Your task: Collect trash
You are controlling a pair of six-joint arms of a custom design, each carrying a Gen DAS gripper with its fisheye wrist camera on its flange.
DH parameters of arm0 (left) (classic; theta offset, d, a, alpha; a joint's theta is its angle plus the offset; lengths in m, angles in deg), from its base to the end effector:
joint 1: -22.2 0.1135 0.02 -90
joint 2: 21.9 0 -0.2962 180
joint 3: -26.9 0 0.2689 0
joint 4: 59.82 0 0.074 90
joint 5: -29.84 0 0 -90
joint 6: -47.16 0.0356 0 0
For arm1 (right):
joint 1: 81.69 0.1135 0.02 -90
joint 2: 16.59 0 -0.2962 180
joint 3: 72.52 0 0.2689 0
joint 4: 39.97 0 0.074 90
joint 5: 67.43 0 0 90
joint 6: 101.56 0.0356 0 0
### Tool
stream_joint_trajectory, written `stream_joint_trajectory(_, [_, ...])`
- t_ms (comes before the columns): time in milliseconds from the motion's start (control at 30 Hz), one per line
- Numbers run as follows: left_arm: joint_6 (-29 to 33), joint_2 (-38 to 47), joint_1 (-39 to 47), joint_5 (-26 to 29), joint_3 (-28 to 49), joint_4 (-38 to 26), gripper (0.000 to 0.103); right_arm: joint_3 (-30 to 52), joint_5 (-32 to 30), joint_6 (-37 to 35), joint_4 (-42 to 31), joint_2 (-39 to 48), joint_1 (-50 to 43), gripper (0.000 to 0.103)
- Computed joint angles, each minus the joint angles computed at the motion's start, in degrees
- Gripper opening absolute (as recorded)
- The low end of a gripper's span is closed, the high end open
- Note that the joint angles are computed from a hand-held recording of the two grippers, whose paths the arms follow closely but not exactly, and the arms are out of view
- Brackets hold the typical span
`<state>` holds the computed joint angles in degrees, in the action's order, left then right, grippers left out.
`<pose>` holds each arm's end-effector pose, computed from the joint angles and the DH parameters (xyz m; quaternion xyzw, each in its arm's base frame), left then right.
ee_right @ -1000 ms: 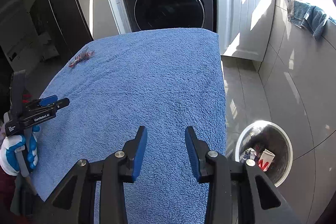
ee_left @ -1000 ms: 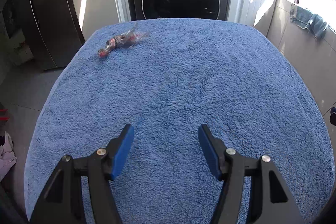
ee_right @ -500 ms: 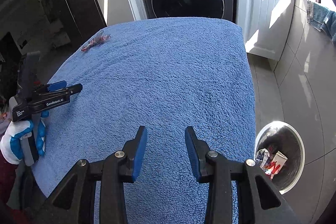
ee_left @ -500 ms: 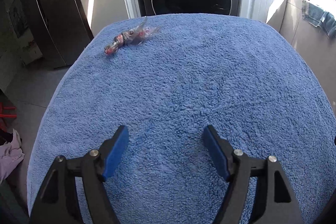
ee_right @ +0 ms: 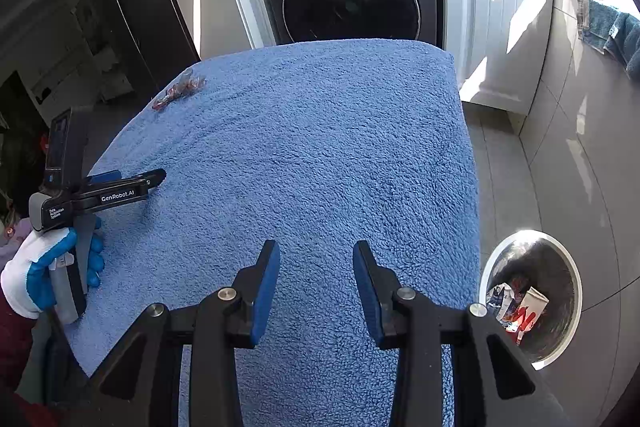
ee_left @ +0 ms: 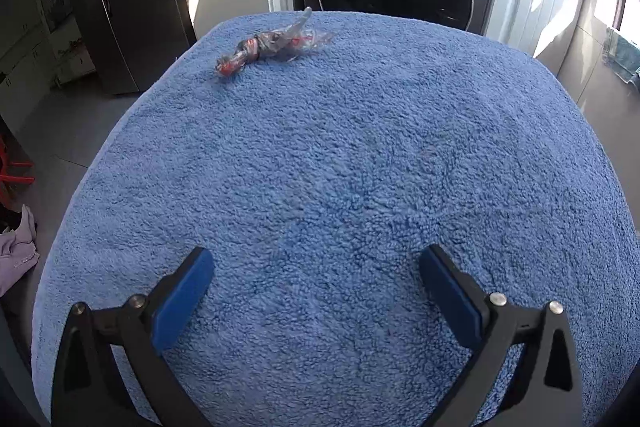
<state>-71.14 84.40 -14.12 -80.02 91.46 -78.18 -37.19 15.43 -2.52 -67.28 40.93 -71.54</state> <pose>0.2951 -0.2019 0.1256 0.0222 0.9525 0.0050 0.3038 0.1773 0.0362 0.1787 -0.0306 0.9361 0.1152 0.3309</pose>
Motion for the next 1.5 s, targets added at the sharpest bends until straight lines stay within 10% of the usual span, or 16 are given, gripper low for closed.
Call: stream_joint_trajectory(1500, [0.41,0.02,0.79,1.26,-0.42,1.04,0.103,0.95,3.46,1.45,-2.31,1.35,8.08,0.039])
